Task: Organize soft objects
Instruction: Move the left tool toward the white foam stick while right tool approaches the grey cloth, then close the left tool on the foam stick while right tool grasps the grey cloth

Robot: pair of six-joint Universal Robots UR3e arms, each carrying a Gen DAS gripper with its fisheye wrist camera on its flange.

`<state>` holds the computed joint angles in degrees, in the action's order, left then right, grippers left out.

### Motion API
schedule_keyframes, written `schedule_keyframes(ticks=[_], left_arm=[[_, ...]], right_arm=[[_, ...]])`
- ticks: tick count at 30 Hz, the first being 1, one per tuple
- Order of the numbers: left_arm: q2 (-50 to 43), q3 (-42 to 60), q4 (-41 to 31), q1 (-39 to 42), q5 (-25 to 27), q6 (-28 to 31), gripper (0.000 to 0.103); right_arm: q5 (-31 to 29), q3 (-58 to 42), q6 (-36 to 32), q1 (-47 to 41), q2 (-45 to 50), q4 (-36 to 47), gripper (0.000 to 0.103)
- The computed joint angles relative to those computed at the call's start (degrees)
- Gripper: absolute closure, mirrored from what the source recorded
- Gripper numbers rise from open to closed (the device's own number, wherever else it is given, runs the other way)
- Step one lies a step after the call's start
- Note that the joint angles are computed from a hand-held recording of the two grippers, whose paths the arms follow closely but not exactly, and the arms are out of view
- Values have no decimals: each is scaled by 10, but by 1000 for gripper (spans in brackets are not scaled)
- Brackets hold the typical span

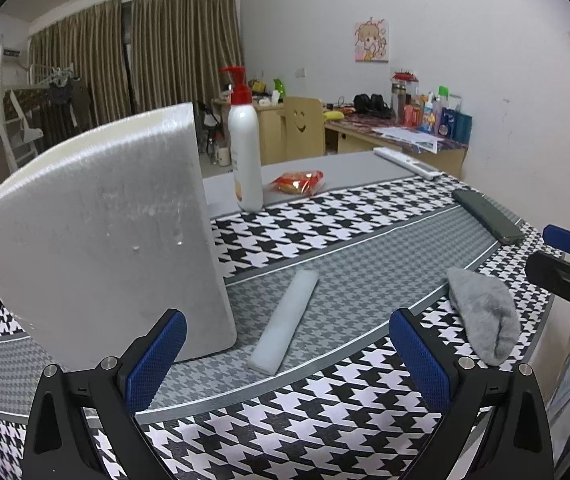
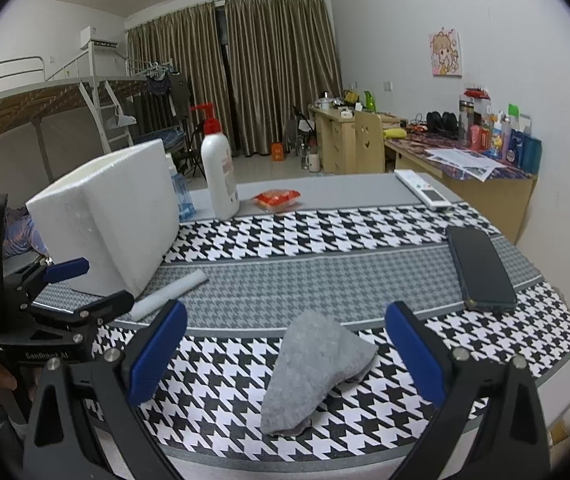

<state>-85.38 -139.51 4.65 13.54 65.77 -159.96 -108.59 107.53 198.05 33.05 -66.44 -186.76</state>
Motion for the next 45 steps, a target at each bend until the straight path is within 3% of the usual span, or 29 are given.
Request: schedule_keyframes(ticks=[7, 20, 30, 35, 40, 45], left_arm=[[-24, 12, -4, -12, 16, 0, 2], [-72, 51, -41, -26, 39, 2, 17], [-86, 90, -121, -25, 34, 7, 22], [-97, 110, -155, -30, 36, 12, 37], [-104, 117, -157, -36, 45, 9, 41], [-100, 115, -158, -35, 45, 12, 54]], right_arm=[[15, 6, 10, -8, 9, 5, 2], [8, -5, 10, -2, 23, 20, 2], [16, -1, 15, -11, 26, 24, 2], [20, -2, 15, -14, 29, 27, 2], [16, -6, 16, -11, 35, 32, 2], [7, -5, 27, -10, 41, 41, 2]])
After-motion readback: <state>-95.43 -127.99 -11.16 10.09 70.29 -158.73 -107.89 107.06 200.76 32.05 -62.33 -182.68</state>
